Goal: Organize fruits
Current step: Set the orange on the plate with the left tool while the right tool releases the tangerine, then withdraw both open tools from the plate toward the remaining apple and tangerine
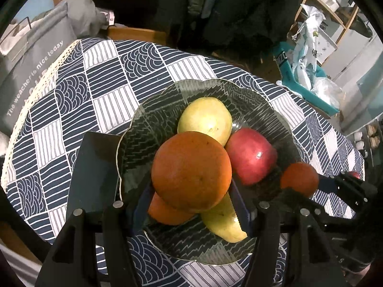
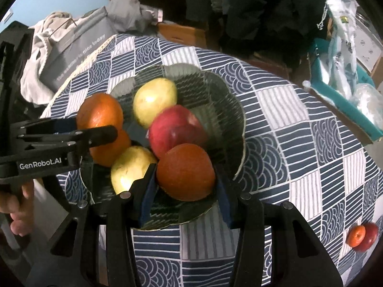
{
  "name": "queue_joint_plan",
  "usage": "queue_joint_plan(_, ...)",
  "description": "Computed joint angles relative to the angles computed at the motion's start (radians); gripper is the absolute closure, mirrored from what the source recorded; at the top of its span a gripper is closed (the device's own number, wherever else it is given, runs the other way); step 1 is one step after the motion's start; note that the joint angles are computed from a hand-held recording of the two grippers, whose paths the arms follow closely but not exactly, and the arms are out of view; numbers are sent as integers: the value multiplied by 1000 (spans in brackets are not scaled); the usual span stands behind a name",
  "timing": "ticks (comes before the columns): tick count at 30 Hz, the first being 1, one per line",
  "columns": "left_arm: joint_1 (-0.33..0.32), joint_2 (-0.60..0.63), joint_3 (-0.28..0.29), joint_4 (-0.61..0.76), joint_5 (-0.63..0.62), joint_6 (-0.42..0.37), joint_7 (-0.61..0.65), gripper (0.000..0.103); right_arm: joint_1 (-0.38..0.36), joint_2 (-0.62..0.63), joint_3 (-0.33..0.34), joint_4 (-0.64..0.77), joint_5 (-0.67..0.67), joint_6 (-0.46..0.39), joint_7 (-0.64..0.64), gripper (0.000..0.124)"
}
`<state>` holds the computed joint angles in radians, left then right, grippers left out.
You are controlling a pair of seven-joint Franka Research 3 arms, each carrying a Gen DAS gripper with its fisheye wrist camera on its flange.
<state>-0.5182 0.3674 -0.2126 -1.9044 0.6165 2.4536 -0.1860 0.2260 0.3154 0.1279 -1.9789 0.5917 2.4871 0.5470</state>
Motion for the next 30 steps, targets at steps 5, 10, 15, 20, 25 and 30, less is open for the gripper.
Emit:
queue_joint_plan(5, -18, -4, 7, 19, 32, -44, -9, 36, 2, 6, -1, 8, -9, -31, 6, 76)
queue_joint_plan(10, -23, -17, 0, 27, 54, -88, -12, 29, -6, -3, 4, 7, 22, -33, -12, 66)
queue_joint_plan(15, -20, -31, -9, 25, 57, -101, -18, 29, -11, -14, 0, 8, 43, -34, -15, 64)
queue_joint_plan(20, -31, -38, -15, 47, 79, -145, -15, 29, -16, -31, -9, 5, 57, -18, -7, 63)
queue_joint_plan(25, -36, -45, -21, 61, 94, -151, -17, 29, -25, -54, -16, -3, 78, 8, -5, 59)
queue_joint_plan(30, -52, -34, -25, 105, 113, -178, 0, 29, -38, -81, -25, -12, 96, 34, -10, 58)
